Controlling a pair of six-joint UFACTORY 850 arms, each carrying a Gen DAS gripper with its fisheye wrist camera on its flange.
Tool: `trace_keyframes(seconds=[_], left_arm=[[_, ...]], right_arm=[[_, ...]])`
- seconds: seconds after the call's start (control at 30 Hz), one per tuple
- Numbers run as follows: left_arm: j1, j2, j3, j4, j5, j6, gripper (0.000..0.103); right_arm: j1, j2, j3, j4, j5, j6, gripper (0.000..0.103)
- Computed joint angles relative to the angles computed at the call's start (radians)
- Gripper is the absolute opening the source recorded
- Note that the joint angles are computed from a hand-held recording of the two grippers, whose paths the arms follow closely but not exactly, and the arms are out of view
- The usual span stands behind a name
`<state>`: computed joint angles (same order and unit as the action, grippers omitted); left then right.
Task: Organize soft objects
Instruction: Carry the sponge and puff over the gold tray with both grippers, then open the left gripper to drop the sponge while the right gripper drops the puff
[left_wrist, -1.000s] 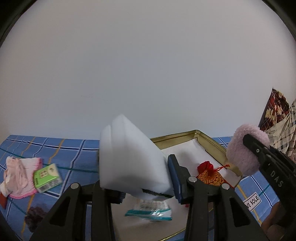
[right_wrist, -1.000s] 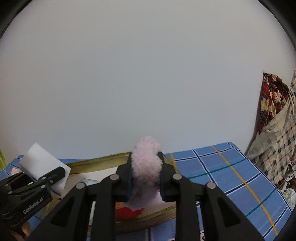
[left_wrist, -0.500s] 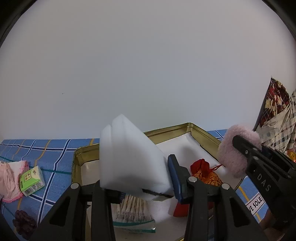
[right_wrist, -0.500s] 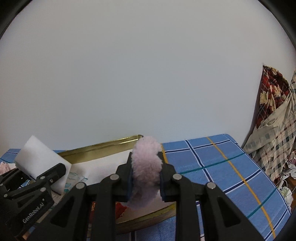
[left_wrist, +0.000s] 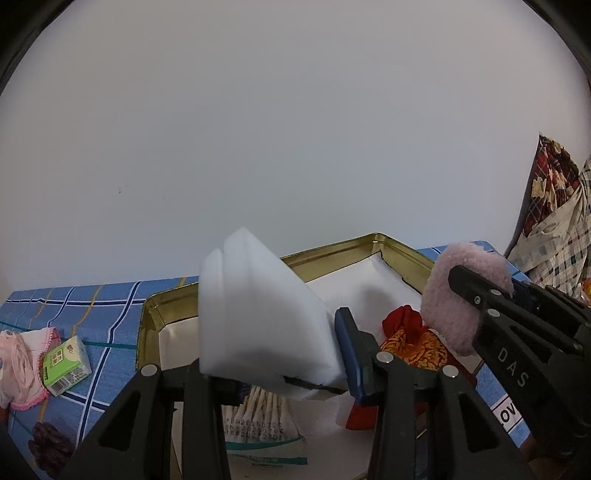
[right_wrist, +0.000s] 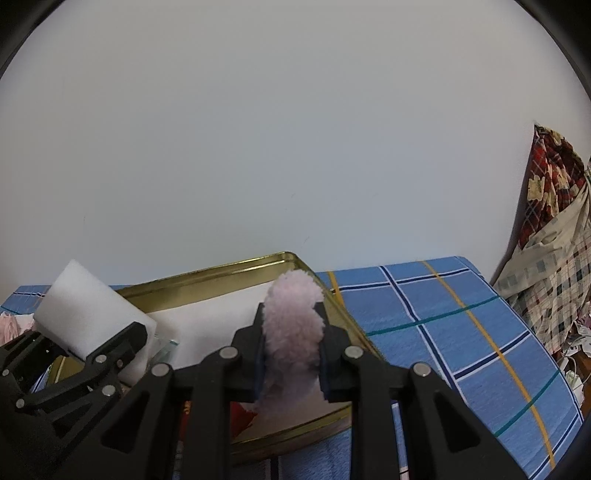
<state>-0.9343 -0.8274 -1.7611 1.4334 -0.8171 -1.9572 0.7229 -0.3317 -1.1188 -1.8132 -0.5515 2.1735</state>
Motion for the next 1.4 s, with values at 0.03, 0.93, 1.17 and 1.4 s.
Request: trace_keyframes(seconds=[0.03, 0.93, 1.17, 1.4], left_arm=[[-0.001, -0.003, -0.003, -0.003, -0.003, 0.006, 0.043], [-0.057, 0.028, 0.063, 0.108, -0.18, -0.087, 0.089], [-0.058, 0.103, 0.181, 0.083, -0.206, -0.15, 0.089], [-0.065, 0.166, 0.293, 0.074, -0.249, -0.22, 0.089]], right_arm=[[0.001, -0.002, -0.002, 0.005, 0.001, -0.006, 0.022], [-0.031, 0.046, 0.115, -0.313, -0.162, 0.429, 0.103], [-0.036, 0.064, 0.144, -0.342, -0.171, 0.49, 0.103], [0.014, 0.066, 0.173, -0.293, -0.314, 0.436, 0.103]])
